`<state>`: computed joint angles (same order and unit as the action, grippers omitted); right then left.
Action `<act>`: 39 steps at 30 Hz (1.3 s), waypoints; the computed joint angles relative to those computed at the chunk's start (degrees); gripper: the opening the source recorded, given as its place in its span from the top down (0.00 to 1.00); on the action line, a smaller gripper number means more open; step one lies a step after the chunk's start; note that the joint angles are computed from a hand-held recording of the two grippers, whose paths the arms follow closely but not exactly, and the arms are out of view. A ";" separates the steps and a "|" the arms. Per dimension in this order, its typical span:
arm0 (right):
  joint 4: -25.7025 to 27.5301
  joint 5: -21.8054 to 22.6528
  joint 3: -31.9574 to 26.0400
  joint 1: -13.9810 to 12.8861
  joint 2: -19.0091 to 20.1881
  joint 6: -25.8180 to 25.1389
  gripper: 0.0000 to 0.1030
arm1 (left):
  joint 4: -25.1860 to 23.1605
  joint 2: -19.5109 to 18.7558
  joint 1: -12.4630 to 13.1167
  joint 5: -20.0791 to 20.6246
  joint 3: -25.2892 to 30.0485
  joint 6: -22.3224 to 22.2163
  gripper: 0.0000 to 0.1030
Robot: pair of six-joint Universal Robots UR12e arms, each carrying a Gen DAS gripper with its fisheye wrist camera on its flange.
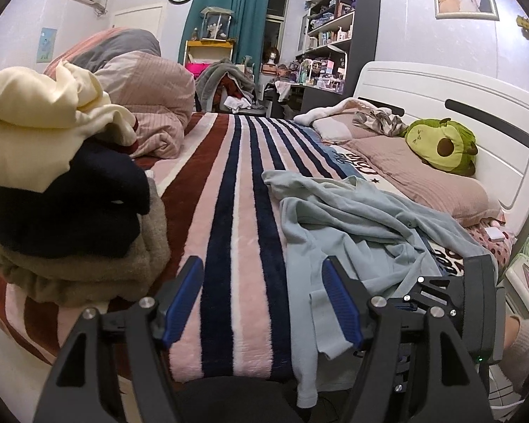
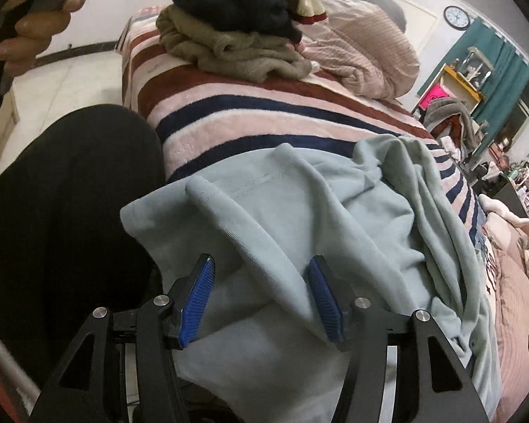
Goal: Fold small clothes
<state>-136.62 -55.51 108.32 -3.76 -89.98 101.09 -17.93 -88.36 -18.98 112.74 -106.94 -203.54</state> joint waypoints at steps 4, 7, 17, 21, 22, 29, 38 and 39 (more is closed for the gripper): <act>-6.33 -0.72 0.81 0.41 0.61 3.59 0.79 | 0.05 -0.04 -0.29 0.75 -0.03 -1.48 0.36; -6.02 0.85 0.45 0.01 0.57 4.98 0.95 | -1.25 -0.03 -0.43 0.90 0.20 -1.70 0.36; -17.69 9.75 -0.29 -8.30 0.05 23.80 0.97 | -2.76 -1.73 -1.68 0.87 3.08 0.07 0.36; -20.47 10.52 -1.14 -12.64 0.26 30.33 0.97 | -4.17 -3.63 -2.23 -0.78 5.66 0.18 0.36; -21.29 10.40 -1.28 -13.80 0.37 32.04 0.97 | -4.45 -4.06 -2.32 -1.10 6.24 0.27 0.36; -21.28 9.19 -1.47 -19.05 0.92 36.79 0.97 | -7.40 -7.41 -2.88 -2.04 10.51 1.20 0.36; -6.71 5.56 -2.88 -20.03 1.06 30.99 0.53 | -10.23 -9.96 -2.21 -3.12 13.29 4.00 0.35; -6.45 6.61 -2.91 -20.50 0.88 31.52 0.53 | -10.50 -10.02 -2.04 -3.07 13.35 4.46 0.35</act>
